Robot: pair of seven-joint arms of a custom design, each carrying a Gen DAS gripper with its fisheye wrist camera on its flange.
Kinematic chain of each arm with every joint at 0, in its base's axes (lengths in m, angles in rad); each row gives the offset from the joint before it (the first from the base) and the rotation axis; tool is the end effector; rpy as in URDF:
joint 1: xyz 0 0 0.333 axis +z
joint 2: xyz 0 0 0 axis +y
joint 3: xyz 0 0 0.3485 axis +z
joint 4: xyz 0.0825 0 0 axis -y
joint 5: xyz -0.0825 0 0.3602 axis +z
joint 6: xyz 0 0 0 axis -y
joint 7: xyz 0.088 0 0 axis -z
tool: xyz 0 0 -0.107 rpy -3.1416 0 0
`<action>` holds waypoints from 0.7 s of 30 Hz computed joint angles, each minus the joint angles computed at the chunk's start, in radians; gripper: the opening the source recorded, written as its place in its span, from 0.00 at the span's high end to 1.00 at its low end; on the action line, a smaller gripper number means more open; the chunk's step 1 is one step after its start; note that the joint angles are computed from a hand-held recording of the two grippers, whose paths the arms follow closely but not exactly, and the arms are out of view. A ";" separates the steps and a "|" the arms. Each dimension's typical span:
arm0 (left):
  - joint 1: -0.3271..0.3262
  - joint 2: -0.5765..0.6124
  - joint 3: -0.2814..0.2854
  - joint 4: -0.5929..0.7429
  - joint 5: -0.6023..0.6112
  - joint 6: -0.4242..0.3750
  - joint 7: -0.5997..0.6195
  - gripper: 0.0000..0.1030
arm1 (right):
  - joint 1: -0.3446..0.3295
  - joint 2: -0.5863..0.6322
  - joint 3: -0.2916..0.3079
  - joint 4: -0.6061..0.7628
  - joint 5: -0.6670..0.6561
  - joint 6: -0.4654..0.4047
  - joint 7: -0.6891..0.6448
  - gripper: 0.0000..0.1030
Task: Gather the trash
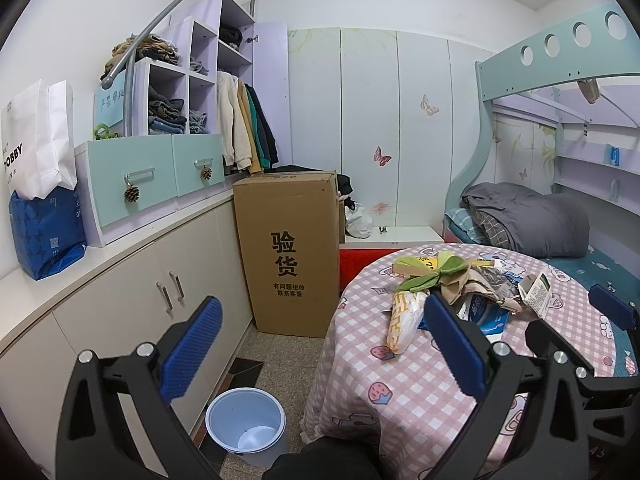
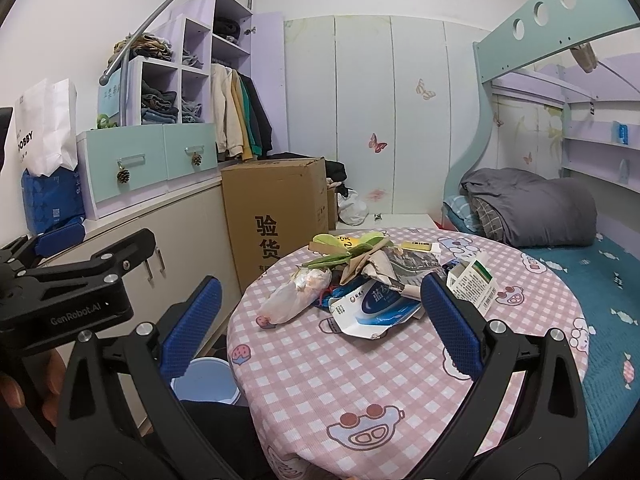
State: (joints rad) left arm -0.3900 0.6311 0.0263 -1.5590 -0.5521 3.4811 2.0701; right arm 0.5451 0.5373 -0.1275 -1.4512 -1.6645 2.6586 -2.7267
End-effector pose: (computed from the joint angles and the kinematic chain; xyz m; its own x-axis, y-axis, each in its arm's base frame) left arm 0.7029 -0.2071 0.4655 -0.1923 -0.9803 -0.0459 -0.2996 0.1032 -0.9485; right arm 0.6504 0.3430 0.4625 -0.1126 -0.9911 -0.0717 -0.2770 0.1006 -0.9556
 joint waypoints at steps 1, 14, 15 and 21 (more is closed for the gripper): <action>-0.003 0.000 0.004 0.000 -0.003 -0.001 0.000 0.04 | 0.000 -0.001 0.000 -0.001 -0.001 0.000 0.003 0.06; -0.001 0.005 0.003 0.003 0.002 -0.001 -0.002 0.04 | 0.000 0.002 -0.001 0.004 0.003 0.002 0.000 0.06; -0.001 0.005 0.003 0.003 0.002 -0.001 -0.002 0.04 | 0.001 0.003 -0.001 0.004 0.002 0.002 0.001 0.06; -0.003 0.005 0.005 0.003 0.001 -0.002 -0.001 0.04 | 0.002 0.004 -0.002 0.005 0.005 0.003 -0.001 0.06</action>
State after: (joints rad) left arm -0.3929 0.6360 0.0316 -1.5555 -0.5506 3.4790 2.0687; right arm 0.5467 0.5410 -0.1298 -1.4458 -1.6591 2.6615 -2.7278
